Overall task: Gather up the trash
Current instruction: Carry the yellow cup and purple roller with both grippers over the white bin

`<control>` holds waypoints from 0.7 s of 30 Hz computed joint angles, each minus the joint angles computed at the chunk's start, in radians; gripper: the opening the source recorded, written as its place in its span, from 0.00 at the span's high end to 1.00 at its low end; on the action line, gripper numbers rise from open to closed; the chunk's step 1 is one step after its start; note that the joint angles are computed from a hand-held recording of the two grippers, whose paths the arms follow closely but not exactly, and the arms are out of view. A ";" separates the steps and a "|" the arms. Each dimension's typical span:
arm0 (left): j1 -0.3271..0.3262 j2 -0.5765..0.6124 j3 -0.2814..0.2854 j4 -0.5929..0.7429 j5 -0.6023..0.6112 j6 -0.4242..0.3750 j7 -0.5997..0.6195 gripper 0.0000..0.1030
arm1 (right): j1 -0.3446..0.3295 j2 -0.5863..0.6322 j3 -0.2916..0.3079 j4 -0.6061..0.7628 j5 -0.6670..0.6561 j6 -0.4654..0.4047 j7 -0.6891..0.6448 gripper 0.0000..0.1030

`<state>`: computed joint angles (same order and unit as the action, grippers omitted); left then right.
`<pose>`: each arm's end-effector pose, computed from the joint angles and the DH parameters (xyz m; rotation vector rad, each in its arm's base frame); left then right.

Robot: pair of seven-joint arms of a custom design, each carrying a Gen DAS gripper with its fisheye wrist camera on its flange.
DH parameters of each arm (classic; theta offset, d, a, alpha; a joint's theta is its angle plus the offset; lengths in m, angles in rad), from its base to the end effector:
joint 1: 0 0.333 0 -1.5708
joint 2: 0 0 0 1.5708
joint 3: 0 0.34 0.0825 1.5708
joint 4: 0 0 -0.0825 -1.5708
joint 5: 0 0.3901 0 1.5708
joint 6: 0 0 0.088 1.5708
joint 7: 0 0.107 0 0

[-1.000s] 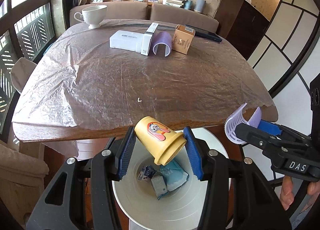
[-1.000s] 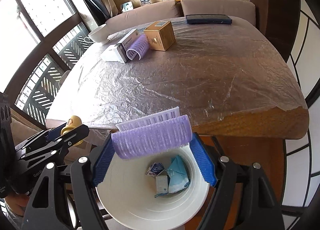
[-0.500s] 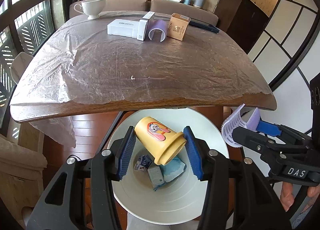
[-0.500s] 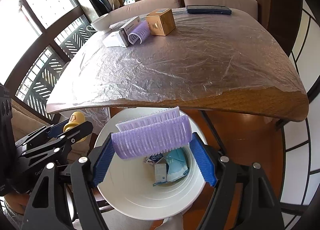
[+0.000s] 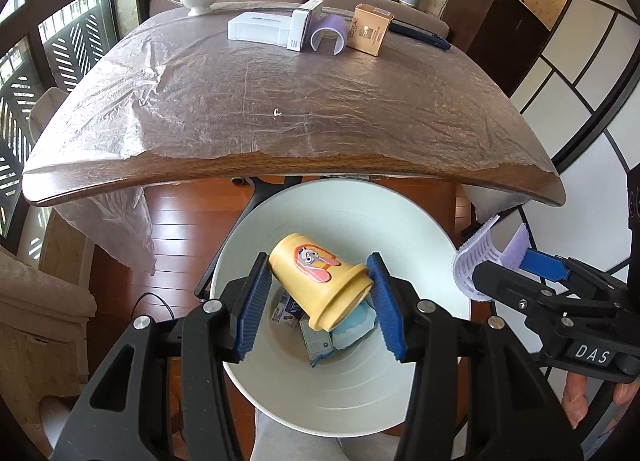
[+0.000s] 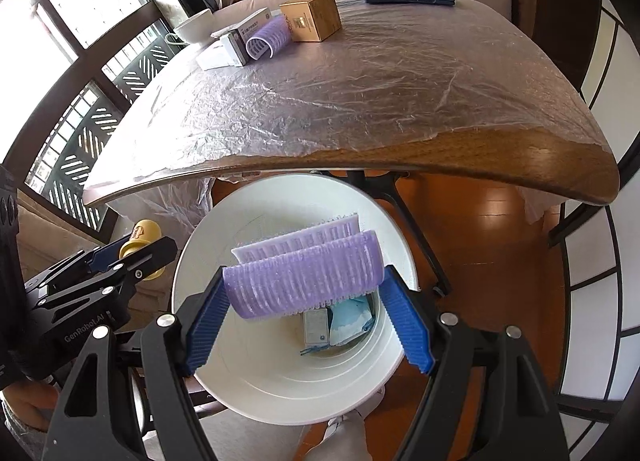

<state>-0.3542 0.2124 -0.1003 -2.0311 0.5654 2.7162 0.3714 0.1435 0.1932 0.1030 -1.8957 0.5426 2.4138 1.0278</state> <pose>0.5610 -0.2922 0.4109 -2.2092 1.6463 -0.6714 0.6246 0.1563 0.4574 -2.1912 1.4014 0.0135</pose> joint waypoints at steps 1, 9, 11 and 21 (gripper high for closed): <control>-0.001 0.000 0.000 0.000 0.000 -0.003 -0.002 0.51 | 0.000 -0.001 0.000 -0.004 0.001 0.000 0.000 0.28; -0.006 0.007 -0.007 0.000 -0.016 -0.017 0.011 0.51 | 0.000 -0.001 -0.002 -0.021 -0.007 -0.001 0.000 0.28; -0.007 0.009 -0.008 0.000 -0.021 -0.020 0.016 0.51 | 0.000 -0.002 -0.002 -0.026 -0.011 -0.001 -0.002 0.28; -0.013 0.028 -0.008 0.003 -0.054 -0.027 0.044 0.51 | -0.001 0.001 -0.006 -0.040 -0.036 -0.006 0.002 0.28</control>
<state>-0.3675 0.2407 -0.1079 -2.0285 0.5116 2.6888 0.4156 0.1430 0.1942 0.0975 -1.9358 0.5065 2.4081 1.0301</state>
